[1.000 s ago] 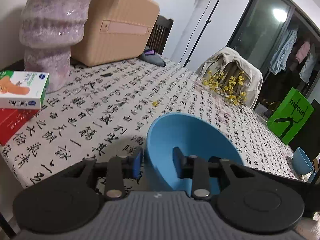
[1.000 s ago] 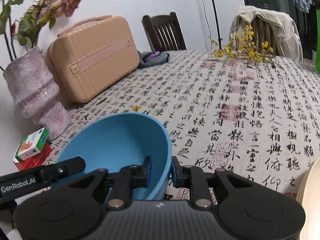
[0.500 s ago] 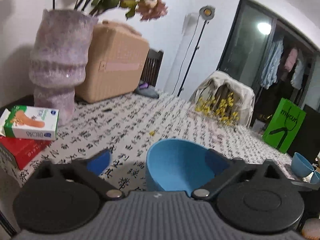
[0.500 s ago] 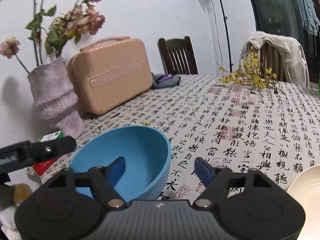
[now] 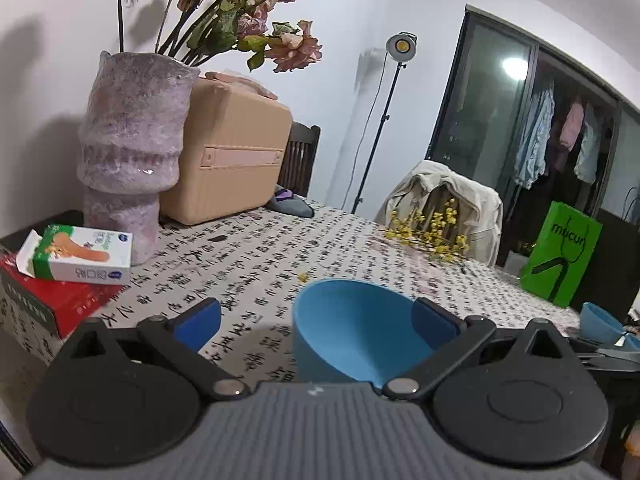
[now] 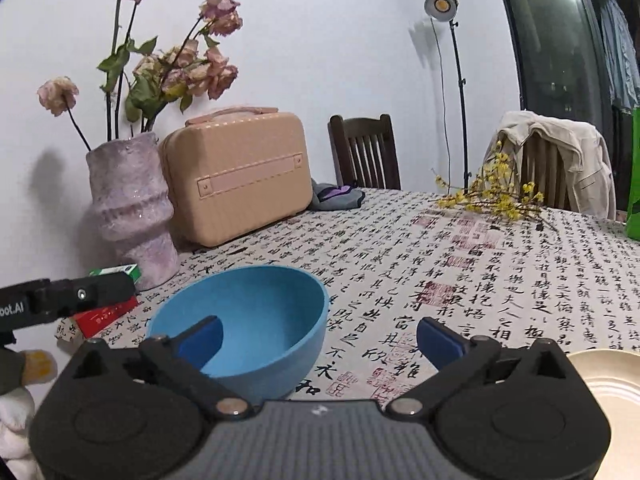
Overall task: Organize plates and bowls
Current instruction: 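Lower the blue bowl onto the plates and open both grippers, then withdraw both grippers from the bowl toward the two remaining blue bowls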
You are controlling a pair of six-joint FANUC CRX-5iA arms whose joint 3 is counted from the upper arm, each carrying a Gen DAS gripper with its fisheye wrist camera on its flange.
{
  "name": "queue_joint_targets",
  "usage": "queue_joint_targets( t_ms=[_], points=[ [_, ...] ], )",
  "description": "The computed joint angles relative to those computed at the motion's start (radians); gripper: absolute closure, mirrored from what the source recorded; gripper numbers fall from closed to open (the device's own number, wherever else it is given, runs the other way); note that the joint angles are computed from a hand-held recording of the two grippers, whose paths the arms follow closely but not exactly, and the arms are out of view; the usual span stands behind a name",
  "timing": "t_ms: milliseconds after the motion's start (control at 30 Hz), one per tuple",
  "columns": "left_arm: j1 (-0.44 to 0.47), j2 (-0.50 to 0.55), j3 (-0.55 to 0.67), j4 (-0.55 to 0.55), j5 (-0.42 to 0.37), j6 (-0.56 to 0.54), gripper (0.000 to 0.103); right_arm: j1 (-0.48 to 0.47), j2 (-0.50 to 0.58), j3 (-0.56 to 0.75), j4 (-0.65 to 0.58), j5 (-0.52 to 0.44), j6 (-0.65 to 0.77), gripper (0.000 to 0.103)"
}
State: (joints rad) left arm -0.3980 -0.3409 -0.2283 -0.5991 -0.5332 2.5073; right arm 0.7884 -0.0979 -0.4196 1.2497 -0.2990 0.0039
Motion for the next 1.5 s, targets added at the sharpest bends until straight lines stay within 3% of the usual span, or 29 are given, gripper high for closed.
queue_joint_targets(
  t_ms=[467, 700, 1500],
  points=[
    [-0.01, 0.013, 0.0, 0.065, 0.074, -0.069, 0.0, -0.048, -0.089, -0.08, 0.102, -0.053, -0.132, 0.0],
    [-0.036, 0.041, 0.023, 0.075, 0.093, -0.083, 0.0, -0.056, -0.131, -0.11, 0.089, -0.106, -0.124, 0.0],
    [-0.088, 0.207, 0.131, 0.362, 0.171, -0.356, 0.0, -0.137, -0.269, -0.181, -0.016, -0.185, -0.039, 0.0]
  ],
)
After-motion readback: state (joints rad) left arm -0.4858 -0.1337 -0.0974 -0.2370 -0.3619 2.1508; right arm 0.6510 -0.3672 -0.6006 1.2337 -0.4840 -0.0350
